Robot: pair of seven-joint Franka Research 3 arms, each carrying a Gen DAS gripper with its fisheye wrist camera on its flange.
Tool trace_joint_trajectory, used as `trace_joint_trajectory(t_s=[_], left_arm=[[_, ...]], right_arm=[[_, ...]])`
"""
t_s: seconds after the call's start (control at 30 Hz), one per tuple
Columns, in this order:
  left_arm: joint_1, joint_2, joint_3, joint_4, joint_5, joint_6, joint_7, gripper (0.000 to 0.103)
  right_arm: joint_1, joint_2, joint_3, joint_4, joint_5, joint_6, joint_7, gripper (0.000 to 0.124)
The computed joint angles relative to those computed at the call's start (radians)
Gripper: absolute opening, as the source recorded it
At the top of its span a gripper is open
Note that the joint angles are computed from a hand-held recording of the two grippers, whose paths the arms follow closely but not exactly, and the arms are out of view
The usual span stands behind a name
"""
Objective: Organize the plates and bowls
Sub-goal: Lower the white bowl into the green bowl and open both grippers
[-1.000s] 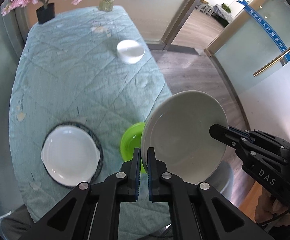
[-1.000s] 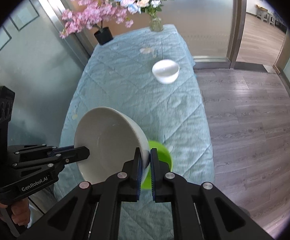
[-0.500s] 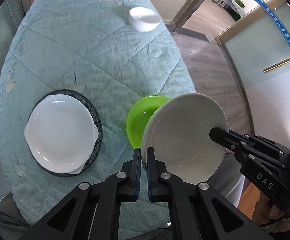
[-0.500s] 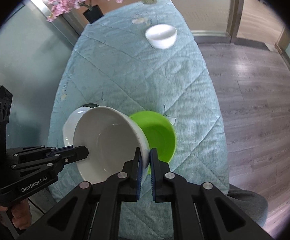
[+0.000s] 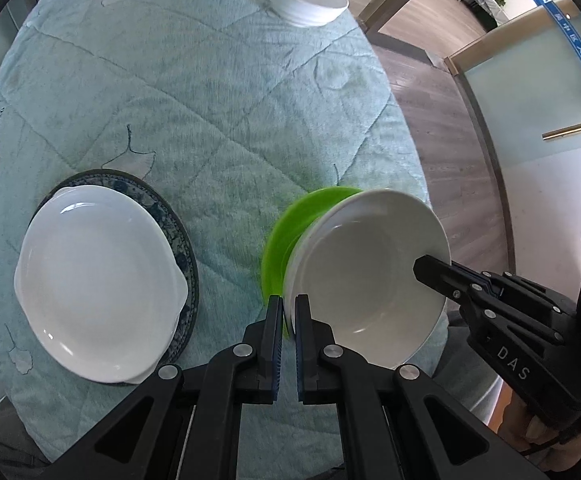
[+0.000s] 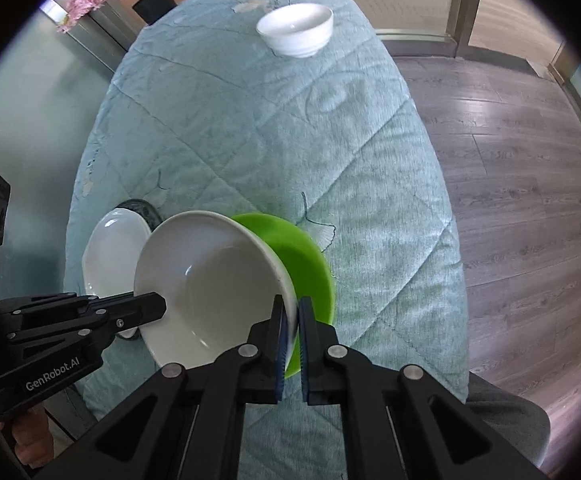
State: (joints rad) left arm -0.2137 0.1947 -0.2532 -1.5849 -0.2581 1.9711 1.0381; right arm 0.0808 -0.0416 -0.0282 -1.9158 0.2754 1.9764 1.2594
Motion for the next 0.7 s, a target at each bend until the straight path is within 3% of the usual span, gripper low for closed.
trace_joint_trajectory(t_s=[0.37, 0.7], left_arm=[[-0.003, 0.049, -0.006, 0.026, 0.012, -0.026, 0.007, 0.002], [0.012, 0.056, -0.010, 0.007, -0.034, 0.003, 0.008, 0.002]], right_arm=[[0.015, -0.002, 0.013, -0.035, -0.083, 0.051, 0.027, 0.004], [0.024, 0.004, 0.017, -0.046, -0.137, 0.092, 0.064, 0.004]])
